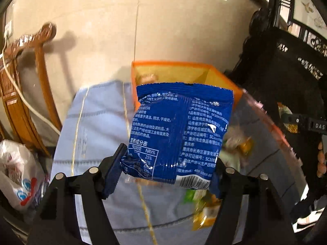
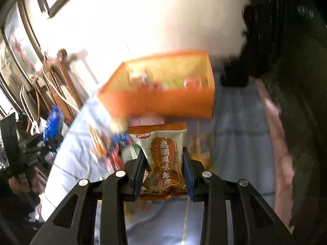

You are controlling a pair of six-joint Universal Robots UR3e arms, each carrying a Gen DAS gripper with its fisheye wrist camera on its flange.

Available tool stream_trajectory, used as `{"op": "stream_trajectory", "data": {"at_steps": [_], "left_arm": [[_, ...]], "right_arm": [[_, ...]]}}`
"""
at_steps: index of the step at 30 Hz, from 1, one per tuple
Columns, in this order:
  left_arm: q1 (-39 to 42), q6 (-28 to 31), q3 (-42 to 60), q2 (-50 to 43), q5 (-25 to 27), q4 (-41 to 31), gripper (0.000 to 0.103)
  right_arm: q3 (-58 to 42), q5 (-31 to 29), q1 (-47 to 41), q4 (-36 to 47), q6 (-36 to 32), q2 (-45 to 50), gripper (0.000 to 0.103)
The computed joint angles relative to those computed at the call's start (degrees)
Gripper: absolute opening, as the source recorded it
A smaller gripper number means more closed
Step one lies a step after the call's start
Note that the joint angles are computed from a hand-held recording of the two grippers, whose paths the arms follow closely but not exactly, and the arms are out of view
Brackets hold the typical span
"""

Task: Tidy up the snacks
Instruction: 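Carry blue bag and orange snack into the orange box and release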

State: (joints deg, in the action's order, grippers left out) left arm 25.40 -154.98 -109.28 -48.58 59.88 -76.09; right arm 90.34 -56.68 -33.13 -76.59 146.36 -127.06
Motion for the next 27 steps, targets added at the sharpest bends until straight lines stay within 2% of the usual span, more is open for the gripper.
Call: {"op": "stream_trajectory", "data": {"at_steps": [4,7,12,19,20,21,22,23,24,25,27], "left_arm": [[-9.32,-7.81,8.68,-9.88,4.74,8.09,0.068],[-14.61,-11.83,16.74,-18.02,7.82,11.2,0.068],[-20.96,-16.84,32.45,-31.82,12.09,12.65,0.068],[-28.72,-21.36,57.72,-53.53,19.83,11.85,0.07],[-29.51,-22.11,62.77,-57.94,20.42,10.82,0.072],[-30.0,-22.47,66.98,-61.58,20.32,9.62,0.084],[-30.42,-22.61,69.96,-64.59,20.69,8.5,0.099],[-31.68,-23.24,73.2,-68.16,24.22,7.44,0.098],[-32.32,-23.42,75.69,-70.72,26.4,6.05,0.098],[-32.11,-23.26,76.67,-71.87,26.84,4.78,0.098],[-30.92,-23.85,71.43,-70.15,25.69,6.0,0.098]], "right_arm": [[-9.75,0.8,2.8,-3.96,4.86,7.75,0.034],[-16.97,0.09,6.18,-8.32,9.14,14.08,0.034],[-34.26,-1.52,11.21,-11.16,15.31,27.95,0.034],[-57.28,-8.35,20.2,-13.03,21.51,49.08,0.035],[-60.94,-8.49,20.84,-12.85,22.31,52.78,0.037],[-63.29,-8.05,21.01,-12.63,22.75,55.59,0.052],[-66.67,-10.84,22.35,-12.84,24.18,59.48,0.082],[-67.66,-14.82,23.83,-13.95,25.44,61.33,0.091],[-66.25,-17.57,24.75,-15.63,25.93,62.01,0.094],[-64.3,-17.52,24.83,-16.57,25.94,61.57,0.094],[-56.72,-17.11,24.44,-20.46,25.59,58.45,0.094]]}}
